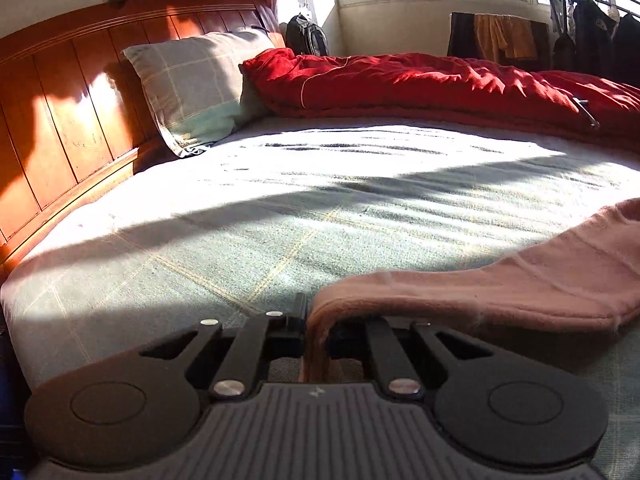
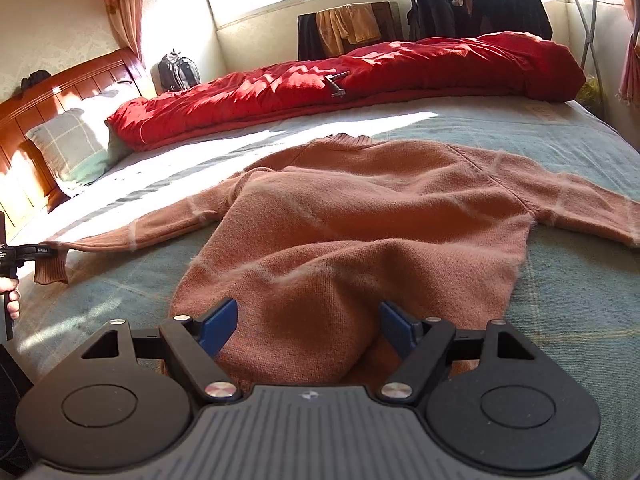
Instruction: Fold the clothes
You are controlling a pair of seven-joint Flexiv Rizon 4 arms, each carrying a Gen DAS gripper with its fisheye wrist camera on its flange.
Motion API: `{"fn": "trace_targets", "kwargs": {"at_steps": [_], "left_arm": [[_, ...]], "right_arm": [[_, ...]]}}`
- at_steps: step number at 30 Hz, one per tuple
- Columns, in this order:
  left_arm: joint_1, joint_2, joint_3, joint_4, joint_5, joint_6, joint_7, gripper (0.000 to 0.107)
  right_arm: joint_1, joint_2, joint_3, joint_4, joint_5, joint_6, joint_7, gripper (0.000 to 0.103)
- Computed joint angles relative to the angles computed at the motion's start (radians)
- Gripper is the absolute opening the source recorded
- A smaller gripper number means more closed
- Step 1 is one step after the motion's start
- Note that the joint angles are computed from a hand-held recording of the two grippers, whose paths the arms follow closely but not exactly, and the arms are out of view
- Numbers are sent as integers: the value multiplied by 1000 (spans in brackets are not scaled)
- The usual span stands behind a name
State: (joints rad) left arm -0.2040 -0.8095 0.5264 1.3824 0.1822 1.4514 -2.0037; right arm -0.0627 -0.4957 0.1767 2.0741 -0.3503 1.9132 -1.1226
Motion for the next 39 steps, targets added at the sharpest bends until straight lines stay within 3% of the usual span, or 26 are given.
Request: {"fn": "trace_targets", "kwargs": {"at_steps": [3,8,11,13,17,19,22,28,33,39], "left_arm": [[-17,-35,65,-88,23,-29,-11,9],[5,-80,80,-222,53,-88,-52,11],[68,-84,-27,-262,42,-156,-4,15],[99,-77,-89,-259,44,-200,29,17],[123,-47,-136,-195,62,-220,18,17],[139,-24,-156,-156,58,-223,16,28],[138,6,-147,-113,82,-227,20,43],[99,57,-74,-80,152,-285,-93,40],[190,160,-225,49,114,-178,-5,41],[292,219,-497,190,-62,-65,274,47]], "right_arm": [[11,3,-6,-1,4,1,-5,81],[40,12,-29,4,24,-5,-17,81],[40,16,-30,6,31,-6,-22,81],[46,18,-37,8,40,-2,-26,81],[28,16,-24,9,36,0,-27,81],[23,16,-21,10,35,5,-26,81],[10,15,-9,15,30,21,-21,81],[-7,24,1,36,7,60,-5,82],[-49,18,28,47,-42,99,40,82],[-65,28,25,76,-97,136,89,82]]}}
